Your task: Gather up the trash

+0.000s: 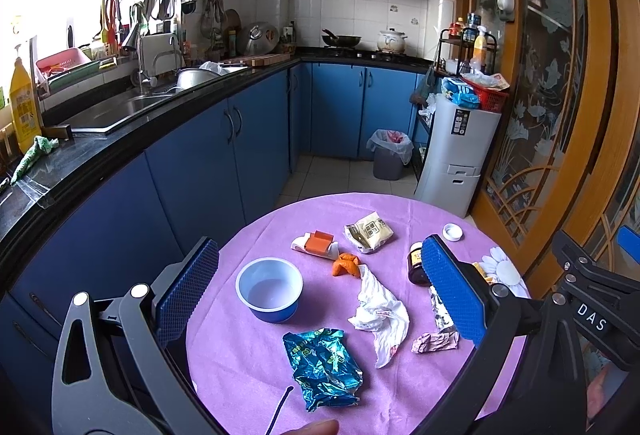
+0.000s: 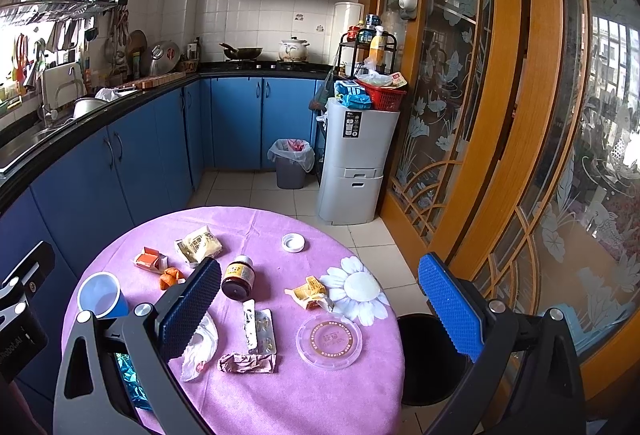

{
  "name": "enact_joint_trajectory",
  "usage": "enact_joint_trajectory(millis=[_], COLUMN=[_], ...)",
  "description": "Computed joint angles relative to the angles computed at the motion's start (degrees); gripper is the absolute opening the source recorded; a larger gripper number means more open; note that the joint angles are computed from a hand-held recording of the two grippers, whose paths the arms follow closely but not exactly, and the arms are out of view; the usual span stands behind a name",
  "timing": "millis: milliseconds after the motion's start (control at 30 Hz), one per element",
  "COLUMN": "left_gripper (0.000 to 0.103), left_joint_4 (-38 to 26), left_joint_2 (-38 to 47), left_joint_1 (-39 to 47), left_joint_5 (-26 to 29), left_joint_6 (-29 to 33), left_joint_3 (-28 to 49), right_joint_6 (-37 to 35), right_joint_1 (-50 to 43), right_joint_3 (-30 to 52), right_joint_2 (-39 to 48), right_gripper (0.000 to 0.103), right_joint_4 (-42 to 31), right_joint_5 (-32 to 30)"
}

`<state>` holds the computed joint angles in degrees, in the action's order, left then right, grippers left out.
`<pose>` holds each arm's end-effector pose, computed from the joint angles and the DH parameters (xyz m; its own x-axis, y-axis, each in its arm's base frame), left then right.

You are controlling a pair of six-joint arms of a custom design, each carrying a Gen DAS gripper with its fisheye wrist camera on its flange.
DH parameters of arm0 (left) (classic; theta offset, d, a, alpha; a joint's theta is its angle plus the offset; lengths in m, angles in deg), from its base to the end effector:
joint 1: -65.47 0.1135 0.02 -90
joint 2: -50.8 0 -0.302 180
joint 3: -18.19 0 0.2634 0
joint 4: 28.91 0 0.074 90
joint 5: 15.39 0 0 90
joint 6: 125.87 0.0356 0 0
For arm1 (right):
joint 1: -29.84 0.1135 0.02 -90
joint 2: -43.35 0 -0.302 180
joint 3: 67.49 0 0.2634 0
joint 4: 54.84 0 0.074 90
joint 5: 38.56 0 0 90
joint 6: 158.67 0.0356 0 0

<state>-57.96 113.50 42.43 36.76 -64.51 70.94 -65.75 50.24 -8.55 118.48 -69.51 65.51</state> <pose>0.2113 -0.0661 0.2721 -0.4461 -0.2216 -0.8671 -0.3915 0.9196 -0.0336 0.2735 0.0925 0.2763 -0.4874 -0.1285 -0.8637 -0.1178 0.9897 -0.0808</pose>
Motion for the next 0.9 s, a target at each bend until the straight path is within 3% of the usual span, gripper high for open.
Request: enact_joint_trajectory(millis=[633,767,900], left_gripper=[0.100,0.100,0.100], left_joint_4=[2.0,2.3,2.6], left_joint_2=[2.8,5.2,10.1], left_joint_1=[1.7,4.3,9.0], left_joint_5=[2.7,6.8,16.7], left_joint_6=[0.0,0.8,4.2], left_joint_3=[-0.9,-0.7,-0.8], right_joint_6=[0.2,0.2,-1.0], right_joint_1=[0.5,-0.2,-1.7], right_joint_3=[0.7,2.2,3.8], right_joint_2=[3.7,7.3,13.2], right_gripper=[0.096,0.096,0.096], right_joint_4=[0.8,-0.5,-2.0], right_joint_5=[0.2,-1.4,-3.7])
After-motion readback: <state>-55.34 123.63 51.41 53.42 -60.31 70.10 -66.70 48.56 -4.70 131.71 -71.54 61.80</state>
